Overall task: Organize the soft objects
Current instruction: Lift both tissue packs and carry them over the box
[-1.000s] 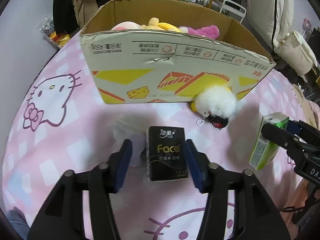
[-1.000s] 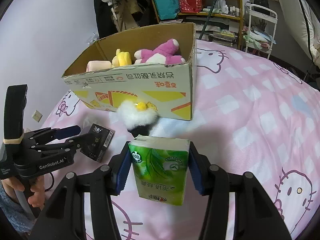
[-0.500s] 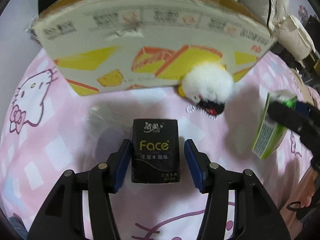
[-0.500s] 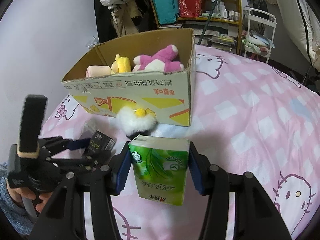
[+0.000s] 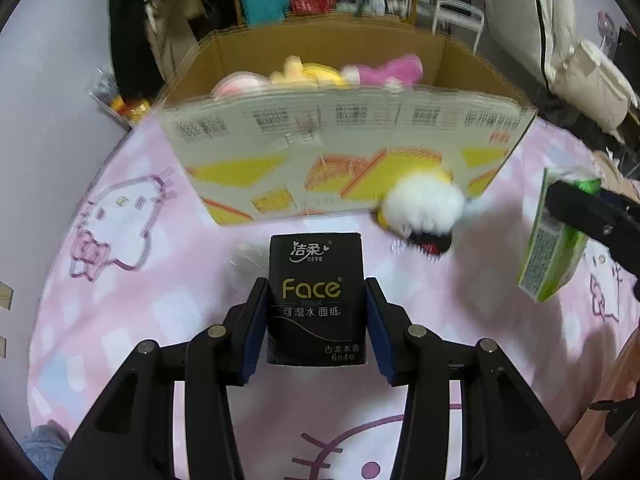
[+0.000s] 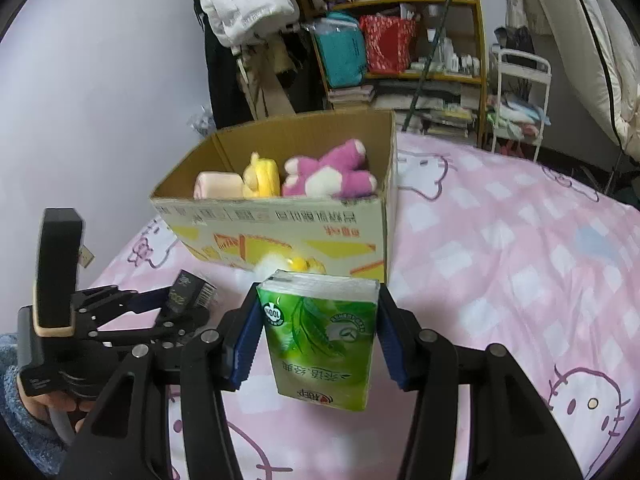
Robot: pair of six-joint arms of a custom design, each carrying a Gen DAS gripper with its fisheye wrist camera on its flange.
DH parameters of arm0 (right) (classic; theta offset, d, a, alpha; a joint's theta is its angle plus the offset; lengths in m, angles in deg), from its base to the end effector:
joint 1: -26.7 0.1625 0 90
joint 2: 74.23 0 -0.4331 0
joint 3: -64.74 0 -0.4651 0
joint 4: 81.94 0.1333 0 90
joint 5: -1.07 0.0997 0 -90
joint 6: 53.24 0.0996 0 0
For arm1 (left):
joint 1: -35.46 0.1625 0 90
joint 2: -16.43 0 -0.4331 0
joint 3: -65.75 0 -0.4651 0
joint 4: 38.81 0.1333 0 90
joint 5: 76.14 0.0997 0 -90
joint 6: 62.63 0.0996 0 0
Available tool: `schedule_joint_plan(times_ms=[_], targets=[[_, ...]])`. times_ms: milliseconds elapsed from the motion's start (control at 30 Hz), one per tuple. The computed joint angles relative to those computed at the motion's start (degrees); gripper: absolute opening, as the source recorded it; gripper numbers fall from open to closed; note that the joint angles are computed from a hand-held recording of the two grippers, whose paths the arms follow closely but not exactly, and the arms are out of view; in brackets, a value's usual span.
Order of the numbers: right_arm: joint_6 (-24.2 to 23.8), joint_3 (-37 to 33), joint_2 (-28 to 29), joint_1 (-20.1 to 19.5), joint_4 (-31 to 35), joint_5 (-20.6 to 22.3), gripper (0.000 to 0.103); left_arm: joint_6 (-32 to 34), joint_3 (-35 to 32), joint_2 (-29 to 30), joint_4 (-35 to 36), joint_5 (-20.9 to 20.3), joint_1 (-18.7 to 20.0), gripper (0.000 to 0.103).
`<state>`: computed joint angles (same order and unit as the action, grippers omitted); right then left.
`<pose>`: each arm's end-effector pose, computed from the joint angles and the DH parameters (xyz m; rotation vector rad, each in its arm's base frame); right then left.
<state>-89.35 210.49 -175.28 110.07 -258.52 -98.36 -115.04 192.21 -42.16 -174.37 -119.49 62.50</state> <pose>0.0715 -0.3983 0.2538 0.5822 -2.5354 0.8484 -0.3226 -0.3956 0.0002 0.4106 2.2969 -0.6021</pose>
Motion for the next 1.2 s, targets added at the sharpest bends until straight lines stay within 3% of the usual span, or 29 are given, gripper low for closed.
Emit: schedule_joint_plan(times_ms=[367, 667, 900, 1200], targets=[[-3.3, 2.0, -2.2, 2.0, -7.1, 1.7, 0.056, -5.0, 2.3, -3.3, 1.4, 11.5, -6.6, 0.045], [-5.0, 2.4, -4.1, 5.0, -13.0, 3.0, 0.056, -12.9, 2.7, -8.6, 14.6, 19.6, -11.9, 0.045], [-4.5, 1.7, -4.3, 7.6, -16.8, 5.2, 0.056, -14.7, 2.2, -10.8, 18.1, 23.5, -13.1, 0.045], [-5.7, -0.7, -1.6, 10.5, -20.3, 5.4, 0.056, -5.2, 1.4, -9.8, 7.4, 29.1, -12.5, 0.045]])
